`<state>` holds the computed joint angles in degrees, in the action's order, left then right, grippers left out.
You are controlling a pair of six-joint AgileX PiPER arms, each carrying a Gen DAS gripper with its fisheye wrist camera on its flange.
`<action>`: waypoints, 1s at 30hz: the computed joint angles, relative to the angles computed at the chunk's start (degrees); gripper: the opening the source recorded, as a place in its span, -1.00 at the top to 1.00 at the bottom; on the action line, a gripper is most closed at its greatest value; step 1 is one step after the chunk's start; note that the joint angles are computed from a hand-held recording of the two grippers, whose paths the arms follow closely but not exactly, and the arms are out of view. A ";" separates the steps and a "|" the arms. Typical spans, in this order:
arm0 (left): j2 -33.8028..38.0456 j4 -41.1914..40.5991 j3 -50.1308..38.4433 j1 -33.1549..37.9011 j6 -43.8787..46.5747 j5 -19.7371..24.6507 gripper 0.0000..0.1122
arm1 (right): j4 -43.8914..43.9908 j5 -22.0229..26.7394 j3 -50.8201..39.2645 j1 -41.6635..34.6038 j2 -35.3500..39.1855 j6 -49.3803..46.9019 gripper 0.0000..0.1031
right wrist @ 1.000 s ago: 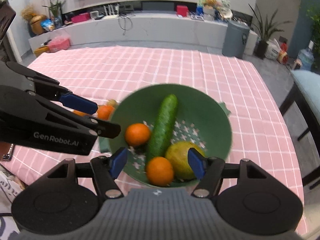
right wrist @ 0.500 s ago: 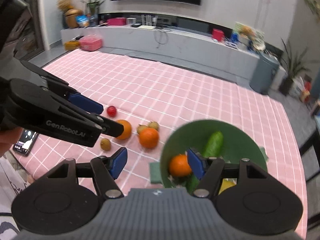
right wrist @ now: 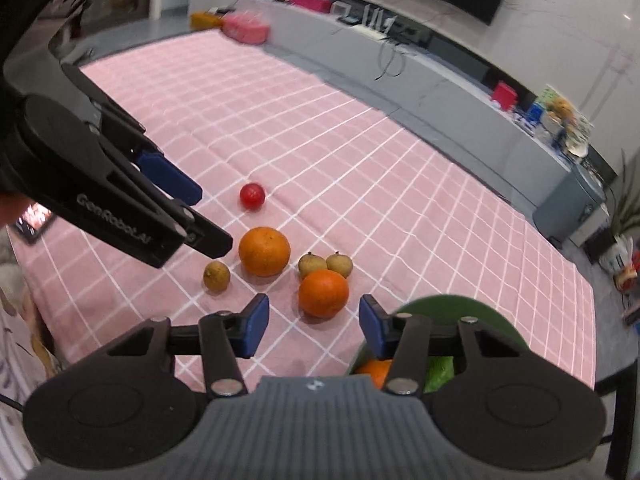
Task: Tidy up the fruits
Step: 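Move both tools back and grasp a mandarin with each tool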
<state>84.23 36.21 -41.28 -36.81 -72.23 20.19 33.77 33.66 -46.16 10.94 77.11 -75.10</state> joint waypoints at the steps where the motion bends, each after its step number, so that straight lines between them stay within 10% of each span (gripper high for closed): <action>1: 0.43 -0.24 0.51 0.65 -0.17 -1.10 -0.10 | -1.23 -0.48 -0.62 0.89 1.26 0.49 0.12; 30: 17.23 -11.83 -8.84 6.28 13.68 -5.45 -0.11 | -16.98 -6.41 -11.57 8.75 21.58 12.62 0.17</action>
<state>101.46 24.38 -50.12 -30.53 -58.55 14.73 16.79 27.25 -57.73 19.69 98.69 -62.48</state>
